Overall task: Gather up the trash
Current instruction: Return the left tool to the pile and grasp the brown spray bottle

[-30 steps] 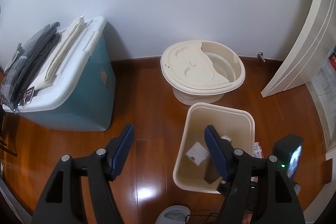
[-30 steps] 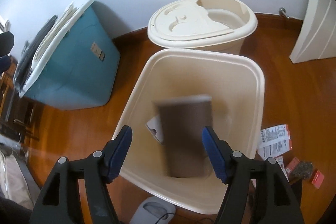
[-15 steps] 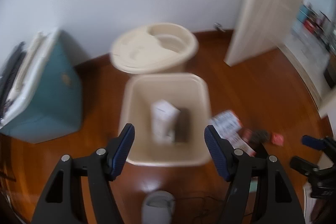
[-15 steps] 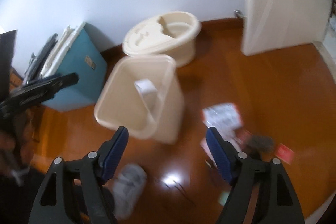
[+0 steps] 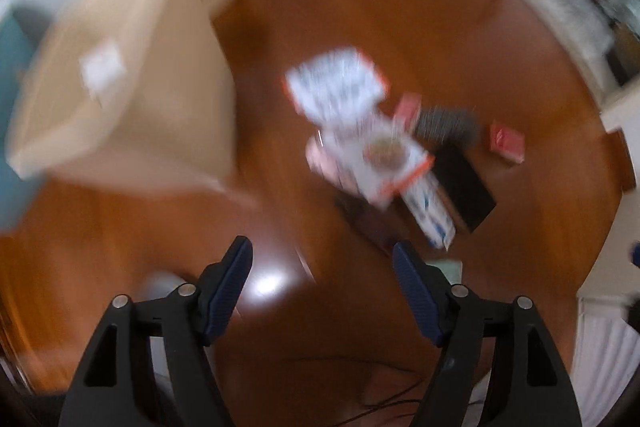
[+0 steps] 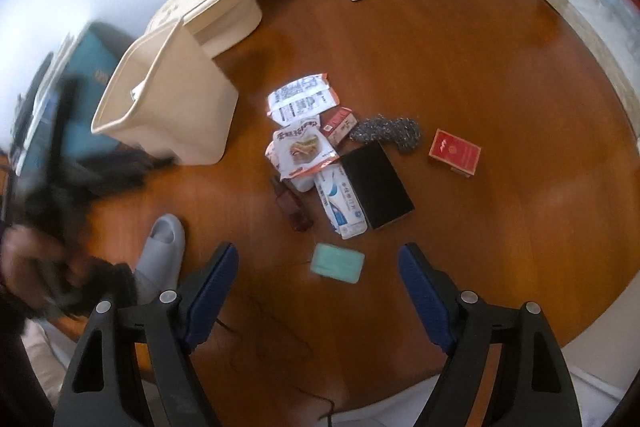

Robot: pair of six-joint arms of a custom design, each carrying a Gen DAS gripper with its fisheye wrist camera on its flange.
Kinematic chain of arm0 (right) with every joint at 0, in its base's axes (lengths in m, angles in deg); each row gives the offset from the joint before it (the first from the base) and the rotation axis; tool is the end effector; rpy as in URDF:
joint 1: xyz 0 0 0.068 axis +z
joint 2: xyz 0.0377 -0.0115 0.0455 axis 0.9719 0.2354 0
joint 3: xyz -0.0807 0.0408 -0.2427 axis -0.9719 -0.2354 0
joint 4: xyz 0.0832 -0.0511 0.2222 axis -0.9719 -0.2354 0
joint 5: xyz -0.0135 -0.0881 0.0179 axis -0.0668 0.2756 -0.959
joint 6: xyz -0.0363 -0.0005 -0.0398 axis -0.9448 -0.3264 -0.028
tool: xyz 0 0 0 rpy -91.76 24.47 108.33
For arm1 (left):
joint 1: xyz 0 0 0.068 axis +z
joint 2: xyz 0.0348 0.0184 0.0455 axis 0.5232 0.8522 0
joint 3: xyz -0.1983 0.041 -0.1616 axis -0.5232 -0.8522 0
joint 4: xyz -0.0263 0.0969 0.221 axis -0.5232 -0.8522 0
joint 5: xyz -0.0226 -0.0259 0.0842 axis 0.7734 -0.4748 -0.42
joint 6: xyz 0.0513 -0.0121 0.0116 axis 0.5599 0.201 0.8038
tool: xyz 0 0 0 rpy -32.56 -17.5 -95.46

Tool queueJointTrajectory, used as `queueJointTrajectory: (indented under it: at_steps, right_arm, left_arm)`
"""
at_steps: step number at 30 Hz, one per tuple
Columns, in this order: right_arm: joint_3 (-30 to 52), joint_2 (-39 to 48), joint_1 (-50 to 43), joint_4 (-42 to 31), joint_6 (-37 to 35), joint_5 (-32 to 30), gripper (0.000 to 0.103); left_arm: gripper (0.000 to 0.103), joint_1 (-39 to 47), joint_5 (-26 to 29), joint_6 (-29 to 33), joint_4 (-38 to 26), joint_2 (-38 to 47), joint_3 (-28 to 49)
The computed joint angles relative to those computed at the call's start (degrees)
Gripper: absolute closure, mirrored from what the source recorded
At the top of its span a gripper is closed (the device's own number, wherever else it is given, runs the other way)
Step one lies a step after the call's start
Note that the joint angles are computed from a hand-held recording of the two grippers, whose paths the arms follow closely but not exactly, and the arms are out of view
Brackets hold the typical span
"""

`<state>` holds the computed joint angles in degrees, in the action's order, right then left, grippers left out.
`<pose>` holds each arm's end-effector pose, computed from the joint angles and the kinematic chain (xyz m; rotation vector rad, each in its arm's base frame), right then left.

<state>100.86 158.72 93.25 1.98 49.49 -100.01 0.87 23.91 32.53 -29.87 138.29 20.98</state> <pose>0.2312 0.0803 0.3174 -0.4683 2.8060 0.4534 0.2590 -0.1510 0.2159 -0.3209 2.9731 -0.0463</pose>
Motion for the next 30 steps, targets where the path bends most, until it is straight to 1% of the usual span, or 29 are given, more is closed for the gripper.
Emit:
queueJointTrajectory:
  at_steps: [3, 5, 7, 11, 12, 16, 19, 21, 22, 23, 24, 25, 27, 30]
  right_arm:
    - [-3.40, -2.09, -1.66, 2.79, -0.91, -1.96, 0.019]
    - [-5.04, -3.60, -2.84, 3.86, -2.38, -2.55, 0.019]
    - [-6.80, -5.09, -4.19, 5.32, -3.79, -2.68, 0.019]
    - [-11.17, -7.51, -7.92, 7.48, -5.62, -5.17, 0.019]
    - [-12.20, -7.83, -8.74, 8.02, -5.82, -5.83, 0.019]
    - [-14.67, -9.11, -9.95, 9.84, -5.97, -6.68, 0.019]
    - [-15.14, -9.93, -10.85, 9.77, -5.97, -7.19, 0.019]
    - [-14.97, -9.97, -11.41, 9.76, -5.98, -6.96, 0.019]
    - [-14.82, -10.01, -11.78, 9.76, -5.82, -6.93, 0.019]
    - [-14.66, -9.93, -12.24, 9.71, -5.87, -7.01, 0.019]
    - [-14.71, -9.91, -12.49, 9.72, -6.01, -6.85, 0.019]
    - [-14.66, -9.77, -12.49, 9.74, -6.00, -6.44, 0.019]
    - [-14.71, -9.53, -12.22, 9.79, -6.01, -5.66, 0.019]
    - [-15.48, -9.16, -11.48, 10.37, -6.22, -4.90, 0.019]
  left_arm:
    - [0.031, -1.26, 6.17, -9.50, 9.36, 7.01, -5.34]
    - [0.030, -1.74, 9.86, -14.35, 15.32, 12.99, -6.57]
    - [0.030, -2.07, 10.48, -18.07, 19.01, 17.66, -6.32]
    - [0.030, -1.60, 10.67, -21.39, 21.53, 25.89, -2.83]
    - [0.028, -1.40, 10.79, -22.04, 22.82, 27.14, -2.74]
    - [0.027, -0.97, 10.71, -24.14, 23.34, 29.05, -2.03]
    - [0.028, -1.06, 11.30, -26.35, 25.98, 27.98, -4.89]
    - [0.040, -0.70, 11.34, -27.12, 27.65, 26.95, -6.83]
    - [0.054, -0.58, 11.93, -27.03, 28.55, 26.64, -7.67]
    - [0.063, -0.62, 11.73, -26.12, 27.29, 26.53, -7.25]
    - [0.069, -0.78, 11.25, -25.21, 27.05, 26.40, -6.95]
    - [0.071, -0.71, 11.10, -24.02, 26.49, 26.58, -6.37]
    - [0.072, -0.44, 11.60, -23.56, 27.14, 25.71, -7.49]
    - [0.073, -0.08, 10.89, -21.52, 26.34, 23.13, -9.01]
